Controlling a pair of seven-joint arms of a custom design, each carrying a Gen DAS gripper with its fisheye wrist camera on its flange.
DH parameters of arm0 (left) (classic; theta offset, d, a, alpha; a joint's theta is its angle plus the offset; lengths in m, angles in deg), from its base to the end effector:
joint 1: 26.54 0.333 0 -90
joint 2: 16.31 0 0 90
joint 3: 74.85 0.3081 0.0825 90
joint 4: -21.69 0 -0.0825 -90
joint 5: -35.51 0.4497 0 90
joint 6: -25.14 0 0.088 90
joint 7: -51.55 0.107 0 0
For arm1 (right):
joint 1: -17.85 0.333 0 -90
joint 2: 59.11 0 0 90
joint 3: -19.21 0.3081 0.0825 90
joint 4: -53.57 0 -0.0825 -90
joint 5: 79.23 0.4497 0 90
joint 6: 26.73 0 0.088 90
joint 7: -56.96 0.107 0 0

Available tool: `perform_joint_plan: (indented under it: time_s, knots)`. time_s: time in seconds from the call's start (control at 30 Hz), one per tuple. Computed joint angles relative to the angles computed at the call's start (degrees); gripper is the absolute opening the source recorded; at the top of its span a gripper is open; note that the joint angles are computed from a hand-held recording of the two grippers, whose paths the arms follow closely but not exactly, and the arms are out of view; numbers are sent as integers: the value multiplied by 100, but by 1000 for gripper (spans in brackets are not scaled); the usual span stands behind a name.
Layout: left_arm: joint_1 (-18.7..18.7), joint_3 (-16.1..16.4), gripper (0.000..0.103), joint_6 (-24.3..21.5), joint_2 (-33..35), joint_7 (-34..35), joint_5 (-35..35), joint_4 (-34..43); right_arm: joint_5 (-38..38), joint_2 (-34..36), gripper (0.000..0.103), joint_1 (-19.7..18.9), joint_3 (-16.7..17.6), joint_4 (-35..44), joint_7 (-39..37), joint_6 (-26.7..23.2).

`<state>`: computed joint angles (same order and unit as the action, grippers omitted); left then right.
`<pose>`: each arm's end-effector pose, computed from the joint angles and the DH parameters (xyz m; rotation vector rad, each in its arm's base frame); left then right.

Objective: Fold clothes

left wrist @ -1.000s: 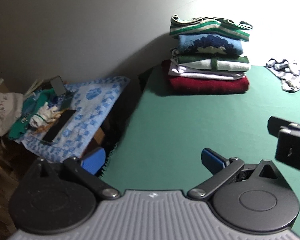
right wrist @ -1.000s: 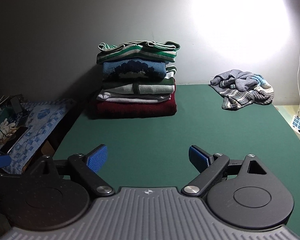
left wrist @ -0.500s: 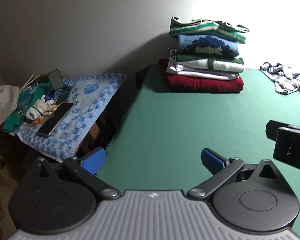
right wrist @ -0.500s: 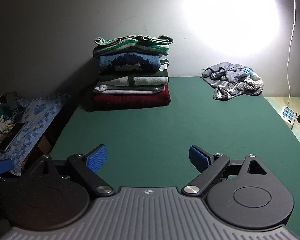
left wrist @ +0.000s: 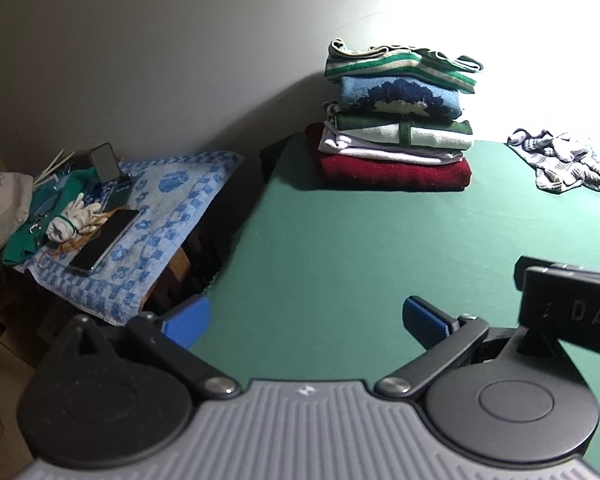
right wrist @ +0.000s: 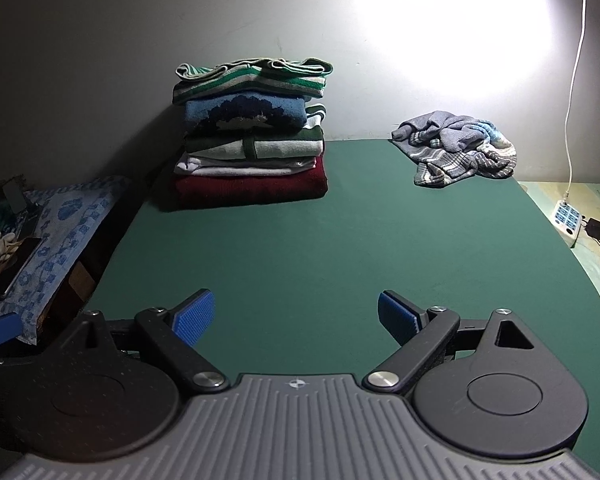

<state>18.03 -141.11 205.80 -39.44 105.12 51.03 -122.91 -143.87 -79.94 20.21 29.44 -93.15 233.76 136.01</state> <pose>0.4965 -0.2204 0.3666 -1.5736 1.8108 -0.7341 0.4763 0.1528 0.3907 -1.4608 1.9532 -0.8485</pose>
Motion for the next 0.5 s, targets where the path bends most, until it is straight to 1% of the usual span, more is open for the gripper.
perform_joint_plan:
  time_s: [0.1,0.23,0.4,0.5]
  knots:
    - [-14,-4,103,-85,59,-5,30,34,138,25,91,23,-78,-37,-146,131]
    - [-44,29,103,-173,179,-90,176,79,135,51,91,-51,-36,-47,-155,175]
    - [214,-197,103,-186,169,-272,408,149,-42,102,91,-118,10,-15,33,148]
    - [386,-331,103,-198,222,-324,480,208,-125,145,91,-121,4,16,129,49]
